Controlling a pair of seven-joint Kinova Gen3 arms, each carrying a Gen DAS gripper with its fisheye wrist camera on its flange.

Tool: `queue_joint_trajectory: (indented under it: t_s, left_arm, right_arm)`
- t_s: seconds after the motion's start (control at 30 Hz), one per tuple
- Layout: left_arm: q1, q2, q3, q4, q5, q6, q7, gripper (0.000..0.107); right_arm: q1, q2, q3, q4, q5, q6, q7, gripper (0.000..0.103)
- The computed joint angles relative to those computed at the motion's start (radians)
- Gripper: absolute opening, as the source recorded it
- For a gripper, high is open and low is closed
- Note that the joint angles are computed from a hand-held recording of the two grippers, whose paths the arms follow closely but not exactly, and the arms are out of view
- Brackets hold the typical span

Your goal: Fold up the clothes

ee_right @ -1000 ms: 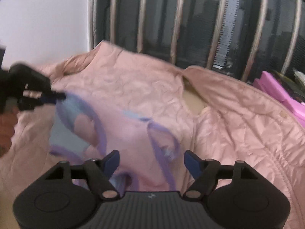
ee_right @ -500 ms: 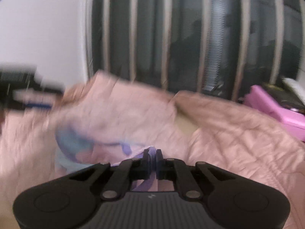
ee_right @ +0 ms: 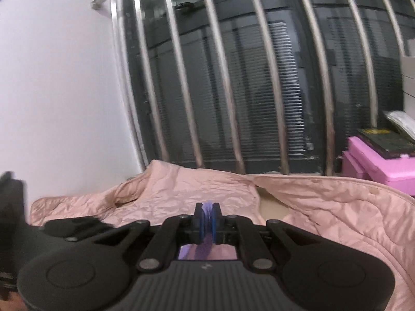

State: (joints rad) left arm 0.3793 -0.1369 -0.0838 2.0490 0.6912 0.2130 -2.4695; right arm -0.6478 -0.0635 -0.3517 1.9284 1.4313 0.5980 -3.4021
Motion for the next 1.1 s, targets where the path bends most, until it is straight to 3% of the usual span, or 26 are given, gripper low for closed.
queue_joint_trajectory:
  t_s: [0.03, 0.07, 0.1, 0.17, 0.27, 0.33, 0.47, 0.7, 0.77, 0.83, 0.87, 0.9, 0.97, 1.03, 1.1]
  left_arm:
    - [0.016, 0.004, -0.008, 0.007, -0.039, -0.027, 0.041, 0.066]
    - [0.043, 0.004, -0.034, 0.007, -0.079, -0.040, 0.081, 0.048]
    - [0.076, 0.006, -0.075, 0.001, -0.106, -0.044, 0.119, 0.038]
    - [0.138, 0.000, -0.168, -0.013, -0.112, -0.029, 0.163, 0.038]
    - [0.211, -0.006, -0.303, -0.040, -0.018, 0.048, 0.126, 0.037]
    - [0.215, 0.008, -0.331, -0.049, 0.032, 0.077, 0.065, 0.035]
    - [0.075, 0.026, -0.222, -0.050, 0.154, 0.148, -0.078, 0.035]
    - [-0.116, 0.010, -0.045, -0.003, 0.388, 0.158, -0.355, 0.040]
    - [-0.196, 0.010, 0.006, 0.005, 0.463, 0.196, -0.435, 0.040]
    - [-0.288, 0.014, 0.054, -0.001, 0.493, 0.272, -0.464, 0.029]
    - [-0.330, 0.020, 0.076, -0.010, 0.485, 0.311, -0.454, 0.010]
    - [-0.354, 0.024, 0.087, -0.015, 0.487, 0.333, -0.453, 0.005]
    - [-0.346, 0.024, 0.070, -0.006, 0.521, 0.330, -0.498, 0.005]
    - [-0.268, 0.000, -0.001, 0.016, 0.564, 0.298, -0.579, 0.018]
    - [-0.175, -0.032, -0.072, 0.040, 0.589, 0.259, -0.660, 0.067]
  right_arm:
    - [-0.001, 0.002, 0.000, -0.004, -0.011, -0.001, 0.020, 0.005]
    - [-0.002, 0.004, -0.001, -0.009, -0.026, 0.002, 0.039, 0.005]
    - [-0.002, 0.005, 0.002, -0.015, -0.049, -0.002, 0.062, 0.005]
    - [-0.009, 0.021, -0.007, -0.033, -0.086, 0.040, 0.107, 0.005]
    - [-0.028, 0.041, -0.005, -0.058, -0.134, 0.097, 0.161, 0.005]
    - [-0.033, 0.041, 0.002, -0.055, -0.129, 0.084, 0.158, 0.005]
    - [-0.042, 0.043, 0.006, -0.060, -0.121, 0.063, 0.175, 0.005]
    - [-0.050, 0.044, 0.012, -0.067, -0.142, 0.043, 0.228, 0.005]
    - [-0.047, 0.037, 0.013, -0.070, -0.176, 0.022, 0.287, 0.005]
    - [-0.048, 0.034, 0.007, -0.076, -0.204, 0.024, 0.341, 0.006]
    - [-0.050, 0.035, 0.001, -0.081, -0.204, 0.043, 0.344, 0.006]
    - [-0.051, 0.034, -0.001, -0.082, -0.204, 0.052, 0.342, 0.006]
    - [-0.050, 0.029, -0.002, -0.082, -0.221, 0.051, 0.364, 0.006]
    - [-0.047, 0.024, -0.003, -0.082, -0.239, 0.049, 0.389, 0.006]
    - [-0.046, 0.024, -0.007, -0.088, -0.264, 0.056, 0.431, 0.006]
